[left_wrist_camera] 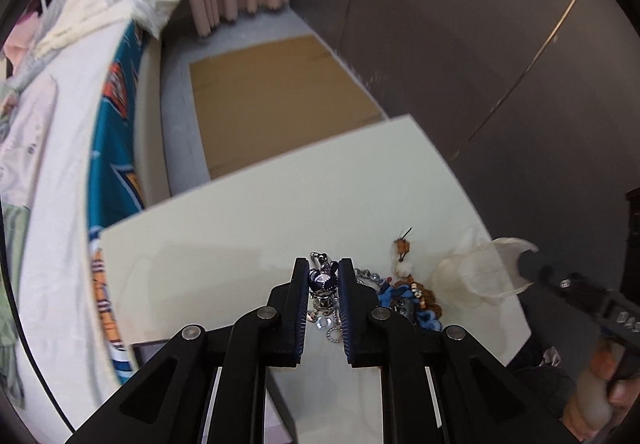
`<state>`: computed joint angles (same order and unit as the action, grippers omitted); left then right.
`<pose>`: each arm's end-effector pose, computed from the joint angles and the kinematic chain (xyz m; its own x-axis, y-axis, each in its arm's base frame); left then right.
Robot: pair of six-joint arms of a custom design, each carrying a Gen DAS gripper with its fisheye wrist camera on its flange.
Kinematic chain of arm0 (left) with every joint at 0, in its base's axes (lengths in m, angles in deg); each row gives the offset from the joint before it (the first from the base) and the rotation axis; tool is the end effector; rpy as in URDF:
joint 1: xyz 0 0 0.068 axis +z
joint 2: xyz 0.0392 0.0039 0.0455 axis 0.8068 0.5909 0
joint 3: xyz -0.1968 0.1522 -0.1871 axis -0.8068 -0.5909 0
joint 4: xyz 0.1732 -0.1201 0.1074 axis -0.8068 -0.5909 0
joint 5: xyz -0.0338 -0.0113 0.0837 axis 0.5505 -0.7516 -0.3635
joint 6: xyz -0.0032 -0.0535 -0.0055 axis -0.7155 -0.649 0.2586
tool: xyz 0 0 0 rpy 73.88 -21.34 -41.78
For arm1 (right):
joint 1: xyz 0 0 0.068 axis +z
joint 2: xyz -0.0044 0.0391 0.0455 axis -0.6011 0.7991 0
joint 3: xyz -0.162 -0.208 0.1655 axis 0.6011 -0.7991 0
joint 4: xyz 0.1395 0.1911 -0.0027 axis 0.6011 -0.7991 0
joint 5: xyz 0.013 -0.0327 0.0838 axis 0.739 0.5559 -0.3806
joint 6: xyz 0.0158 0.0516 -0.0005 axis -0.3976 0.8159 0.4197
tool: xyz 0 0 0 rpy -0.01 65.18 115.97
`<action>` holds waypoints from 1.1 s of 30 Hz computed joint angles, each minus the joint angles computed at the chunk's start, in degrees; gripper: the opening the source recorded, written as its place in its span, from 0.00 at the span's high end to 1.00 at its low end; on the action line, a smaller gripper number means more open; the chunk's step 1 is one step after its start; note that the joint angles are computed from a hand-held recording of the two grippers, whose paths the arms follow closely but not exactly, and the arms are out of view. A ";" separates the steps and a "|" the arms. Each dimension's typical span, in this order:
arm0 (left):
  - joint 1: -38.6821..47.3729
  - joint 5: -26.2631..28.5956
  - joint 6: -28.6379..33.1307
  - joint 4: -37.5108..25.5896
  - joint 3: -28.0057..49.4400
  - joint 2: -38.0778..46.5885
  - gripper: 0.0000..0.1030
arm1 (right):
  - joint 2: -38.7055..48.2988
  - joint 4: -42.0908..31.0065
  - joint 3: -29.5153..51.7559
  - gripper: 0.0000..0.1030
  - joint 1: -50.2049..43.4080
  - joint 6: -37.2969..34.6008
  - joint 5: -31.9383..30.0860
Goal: Organize jewelry
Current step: 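Grasp the silver chain with the left tool while the right grasps the clear plastic bag, then carry the chain and bag into the black box and open both tools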
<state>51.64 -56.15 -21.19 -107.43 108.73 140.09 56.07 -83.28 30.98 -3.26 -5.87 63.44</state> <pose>0.3455 -0.0239 0.2970 -0.8102 0.4034 -0.4253 0.4959 0.8585 -0.1304 0.2515 0.1673 0.2470 -0.7500 0.5338 -0.3907 0.1866 0.7374 0.6492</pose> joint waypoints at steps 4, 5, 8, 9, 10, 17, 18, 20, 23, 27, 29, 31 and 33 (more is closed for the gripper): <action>3.39 2.57 2.72 -2.80 2.54 -2.81 0.86 | 0.66 -0.06 1.99 0.97 2.43 0.30 2.01; 4.22 3.35 3.33 -3.69 3.19 -3.98 0.86 | 0.76 -0.06 2.31 0.97 3.08 0.55 2.52; 6.38 4.98 5.12 -5.84 5.49 -6.16 0.86 | 1.06 0.29 3.19 0.97 4.72 1.09 3.96; 7.10 5.53 5.70 -6.77 6.55 -6.87 0.86 | 1.12 0.44 3.45 0.97 5.19 1.19 4.43; 7.66 5.98 6.13 -7.08 7.24 -7.31 0.86 | 1.15 0.71 3.50 0.97 5.64 1.31 4.83; 11.90 9.31 9.23 -13.08 14.96 -10.04 0.86 | 0.33 3.06 4.61 0.97 9.70 1.38 9.88; 12.13 9.52 9.57 -13.37 15.43 -10.30 0.86 | 0.09 3.60 4.72 0.97 10.28 1.09 10.62; 12.92 10.10 10.80 -15.12 17.95 -10.75 0.86 | -0.12 4.11 5.28 0.97 11.49 0.71 12.10; 14.51 11.20 11.72 -16.86 21.91 -10.60 0.86 | 0.14 4.90 6.31 0.97 13.14 0.10 13.96; 16.83 12.66 12.24 -19.94 27.35 -10.13 0.86 | 1.12 5.77 7.36 0.97 14.58 -0.91 15.29; 17.87 13.35 12.53 -21.22 29.62 -9.99 0.86 | 1.77 5.86 7.93 0.97 14.86 -1.25 15.31; 19.07 14.29 13.08 -22.71 31.99 -9.72 0.86 | 2.54 5.65 8.62 0.97 15.13 -1.51 15.27; 19.84 14.98 13.44 -24.11 34.35 -9.26 0.86 | 2.83 5.73 9.03 0.97 15.51 -1.75 15.40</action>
<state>71.48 -41.17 -7.75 -131.54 143.08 130.83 58.90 -77.55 40.01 12.24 -7.62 78.84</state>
